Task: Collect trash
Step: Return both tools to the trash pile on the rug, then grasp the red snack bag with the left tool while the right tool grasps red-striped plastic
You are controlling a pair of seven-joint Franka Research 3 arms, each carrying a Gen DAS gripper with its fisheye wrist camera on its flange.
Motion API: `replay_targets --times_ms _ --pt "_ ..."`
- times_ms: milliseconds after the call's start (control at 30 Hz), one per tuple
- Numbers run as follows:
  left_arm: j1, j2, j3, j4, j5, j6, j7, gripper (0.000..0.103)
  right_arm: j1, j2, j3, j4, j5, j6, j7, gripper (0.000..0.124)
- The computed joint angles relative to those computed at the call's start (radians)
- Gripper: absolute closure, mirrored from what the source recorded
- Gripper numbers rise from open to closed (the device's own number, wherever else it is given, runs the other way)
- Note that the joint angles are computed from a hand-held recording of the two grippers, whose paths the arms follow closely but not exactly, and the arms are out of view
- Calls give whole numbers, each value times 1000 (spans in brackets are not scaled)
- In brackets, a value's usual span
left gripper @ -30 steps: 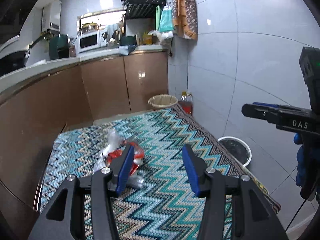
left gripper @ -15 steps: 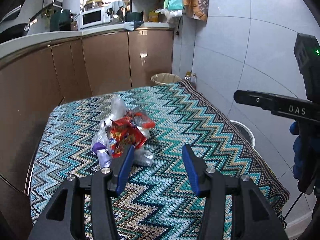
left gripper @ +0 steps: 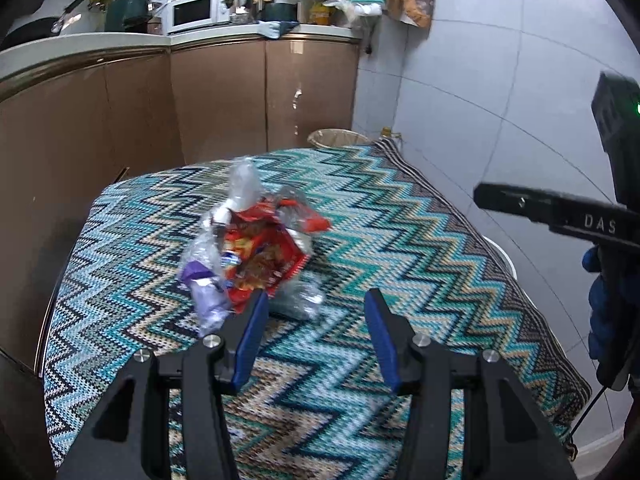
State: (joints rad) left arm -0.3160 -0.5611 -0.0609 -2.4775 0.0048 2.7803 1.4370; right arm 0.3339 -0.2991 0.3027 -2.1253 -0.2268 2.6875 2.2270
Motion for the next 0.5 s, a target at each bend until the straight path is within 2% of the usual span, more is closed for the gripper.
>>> replay_targets --times_ms 67,200,300,367,500 --pt "6 -5 20 -16 -7 36 6 55 7 24 -6 18 10 0 -19 77" --pt "-45 -21 117 -50 -68 111 79 55 30 89 -27 70 35 8 -63 77" --pt "-87 -10 173 -45 -108 133 143 55 58 153 -51 119 72 19 -112 77" --pt "-150 17 236 -22 -168 127 204 56 78 196 -68 153 107 25 -149 77" --pt "-256 56 325 14 -302 128 336 56 114 287 -102 232 212 32 -244 77"
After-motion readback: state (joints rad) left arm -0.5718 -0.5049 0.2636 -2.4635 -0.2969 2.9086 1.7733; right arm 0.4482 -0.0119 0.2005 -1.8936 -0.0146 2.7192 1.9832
